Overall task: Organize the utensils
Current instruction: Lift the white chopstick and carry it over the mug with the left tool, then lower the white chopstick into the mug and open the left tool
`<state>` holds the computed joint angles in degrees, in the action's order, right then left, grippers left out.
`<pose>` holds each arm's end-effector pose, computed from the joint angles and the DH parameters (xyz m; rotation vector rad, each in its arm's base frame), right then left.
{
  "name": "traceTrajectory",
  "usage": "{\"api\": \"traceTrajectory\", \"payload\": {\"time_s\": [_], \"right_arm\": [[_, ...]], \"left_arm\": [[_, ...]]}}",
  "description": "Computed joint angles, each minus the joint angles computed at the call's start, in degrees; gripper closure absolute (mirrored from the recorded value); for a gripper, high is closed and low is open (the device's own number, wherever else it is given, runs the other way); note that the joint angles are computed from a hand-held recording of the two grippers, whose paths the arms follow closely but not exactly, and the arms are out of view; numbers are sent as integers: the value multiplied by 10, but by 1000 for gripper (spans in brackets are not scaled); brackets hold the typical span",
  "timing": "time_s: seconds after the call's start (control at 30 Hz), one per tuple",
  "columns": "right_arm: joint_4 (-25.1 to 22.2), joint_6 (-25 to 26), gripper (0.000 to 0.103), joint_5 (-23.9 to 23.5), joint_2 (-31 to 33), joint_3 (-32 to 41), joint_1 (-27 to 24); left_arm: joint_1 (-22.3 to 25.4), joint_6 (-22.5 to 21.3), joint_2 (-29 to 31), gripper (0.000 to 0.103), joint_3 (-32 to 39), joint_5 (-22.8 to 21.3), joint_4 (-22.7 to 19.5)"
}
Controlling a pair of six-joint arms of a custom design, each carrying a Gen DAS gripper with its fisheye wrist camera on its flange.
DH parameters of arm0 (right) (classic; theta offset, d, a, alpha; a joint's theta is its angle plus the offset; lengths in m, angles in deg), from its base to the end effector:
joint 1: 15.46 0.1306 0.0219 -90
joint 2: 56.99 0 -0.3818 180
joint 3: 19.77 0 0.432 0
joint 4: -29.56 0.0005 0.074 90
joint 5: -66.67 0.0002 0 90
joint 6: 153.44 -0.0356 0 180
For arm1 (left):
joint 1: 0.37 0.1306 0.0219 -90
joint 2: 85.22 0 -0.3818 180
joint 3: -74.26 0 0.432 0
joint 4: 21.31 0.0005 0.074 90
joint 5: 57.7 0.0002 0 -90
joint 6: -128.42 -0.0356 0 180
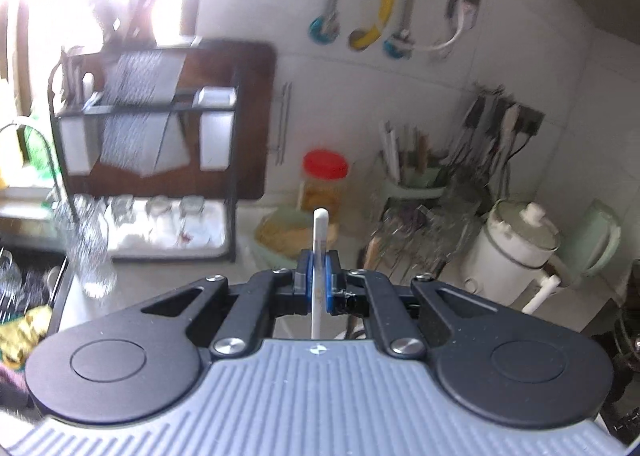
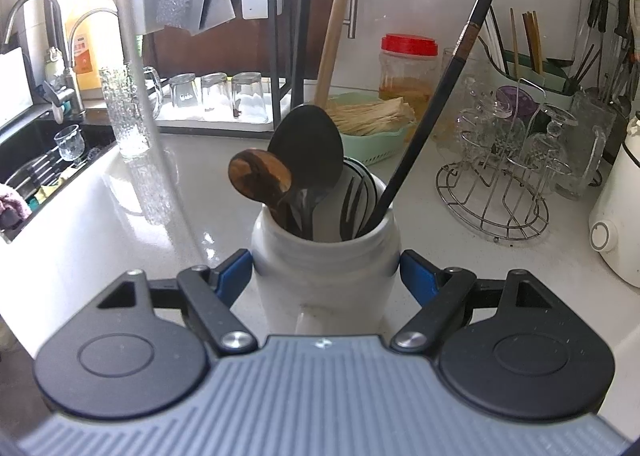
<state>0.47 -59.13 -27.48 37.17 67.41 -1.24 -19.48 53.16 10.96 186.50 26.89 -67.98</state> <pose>0.5489 0.1412 0.3943 -0.3949 2.1683 0.1764 0.5416 -0.1846 0.5738 0.0237 2.1126 -0.2552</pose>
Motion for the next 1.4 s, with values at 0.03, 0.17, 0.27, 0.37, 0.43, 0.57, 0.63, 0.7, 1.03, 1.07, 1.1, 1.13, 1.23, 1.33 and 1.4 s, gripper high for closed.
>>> {"api": "traceTrajectory", "payload": {"time_s": [0.03, 0.17, 0.27, 0.37, 0.43, 0.57, 0.63, 0.7, 1.03, 1.07, 1.1, 1.13, 1.23, 1.33, 1.4], "right_arm": [[0, -1, 20, 0, 0, 0, 0], [-1, -2, 20, 2, 0, 1, 1], [-2, -1, 20, 2, 1, 2, 1], [-3, 0, 20, 1, 1, 2, 0], [-2, 0, 20, 1, 0, 1, 0], [-2, 1, 20, 0, 0, 0, 0], [-1, 2, 20, -1, -1, -1, 0], [-1, 3, 20, -3, -2, -2, -1], [2, 8, 20, -9, -5, -6, -3], [2, 8, 20, -9, -5, -6, -3], [3, 8, 20, -9, -6, -7, -3], [4, 8, 20, -9, -6, -7, -3], [7, 8, 20, -11, -7, -10, -4], [11, 10, 20, -13, -8, -12, -4], [11, 10, 20, -16, -8, -12, -5]], "left_arm": [[-2, -5, 1, 96, 7, 3, 1], [-8, -16, 7, 96, 31, 9, 4], [-14, -23, 9, 96, 45, 14, 5], [-18, -29, 12, 96, 57, 18, 8], [-20, -29, 13, 96, 61, 18, 14], [-24, -30, 18, 96, 67, 20, 17], [-27, -30, 21, 96, 68, 20, 17], [-28, -28, 25, 96, 66, 24, 18], [-31, -29, 54, 96, 68, 52, -19], [-30, -33, 60, 96, 74, 57, -31], [-29, -35, 69, 96, 83, 63, -47], [-27, -38, 76, 96, 92, 70, -61], [-22, -51, 104, 96, 129, 94, -113], [-21, -63, 145, 97, 189, 116, -182], [-20, -69, 174, 97, 232, 131, -225]]}}
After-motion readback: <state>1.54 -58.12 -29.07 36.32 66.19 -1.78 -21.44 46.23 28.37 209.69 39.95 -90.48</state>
